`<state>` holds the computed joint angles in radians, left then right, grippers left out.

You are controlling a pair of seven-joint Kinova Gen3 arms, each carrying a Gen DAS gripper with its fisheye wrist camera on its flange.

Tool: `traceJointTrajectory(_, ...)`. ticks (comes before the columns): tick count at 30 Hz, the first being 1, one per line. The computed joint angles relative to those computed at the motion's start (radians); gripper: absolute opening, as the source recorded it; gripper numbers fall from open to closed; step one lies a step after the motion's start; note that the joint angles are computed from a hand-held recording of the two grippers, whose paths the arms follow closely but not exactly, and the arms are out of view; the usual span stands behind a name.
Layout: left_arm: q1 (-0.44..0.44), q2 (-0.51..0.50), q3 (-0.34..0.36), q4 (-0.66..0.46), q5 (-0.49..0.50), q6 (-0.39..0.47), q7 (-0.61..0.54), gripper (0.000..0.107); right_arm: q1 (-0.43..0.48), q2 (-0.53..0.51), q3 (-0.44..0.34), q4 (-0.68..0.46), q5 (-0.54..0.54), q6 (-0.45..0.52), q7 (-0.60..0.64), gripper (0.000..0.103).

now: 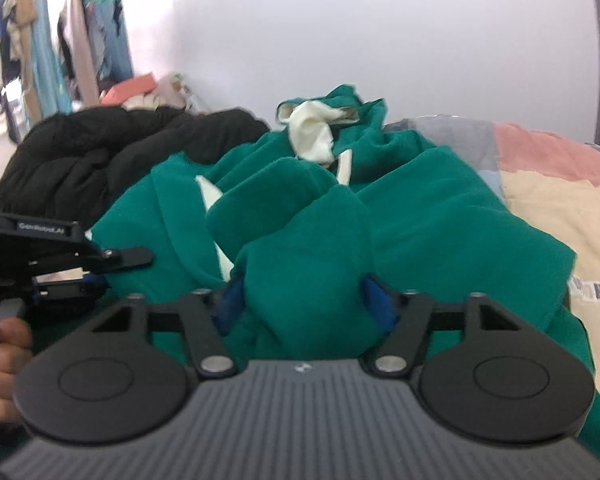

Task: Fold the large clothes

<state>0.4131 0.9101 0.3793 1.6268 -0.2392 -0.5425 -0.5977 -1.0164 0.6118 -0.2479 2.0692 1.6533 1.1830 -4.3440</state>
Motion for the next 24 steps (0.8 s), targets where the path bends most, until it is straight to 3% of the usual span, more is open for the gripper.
traceJointTrajectory(2, 0.014, -0.024, -0.027, 0.03, 0.039, -0.049, -0.014, 0.009, -0.032, 0.007, 0.002, -0.001, -0.033, 0.055, -0.028, 0.046)
traceJointTrajectory(6, 0.017, -0.064, -0.058, 0.107, 0.122, -0.148, -0.005, 0.009, -0.105, 0.014, -0.002, 0.002, -0.129, 0.148, -0.082, 0.045)
traceJointTrajectory(11, 0.051, -0.099, -0.123, 0.115, 0.215, -0.061, -0.05, 0.009, -0.133, -0.035, -0.035, 0.038, -0.209, 0.088, -0.198, 0.046)
traceJointTrajectory(16, 0.085, -0.115, -0.159, 0.103, 0.297, 0.017, -0.105, 0.011, -0.178, -0.028, -0.021, 0.018, -0.232, 0.099, -0.156, 0.046)
traceJointTrajectory(21, 0.046, -0.11, -0.112, 0.126, 0.283, -0.007, -0.091, 0.026, -0.216, -0.019, -0.005, 0.003, -0.25, 0.175, -0.125, 0.047)
traceJointTrajectory(24, 0.029, -0.104, -0.095, 0.132, 0.268, -0.025, -0.066, 0.031, -0.234, -0.023, -0.005, 0.006, -0.238, 0.205, -0.121, 0.061)
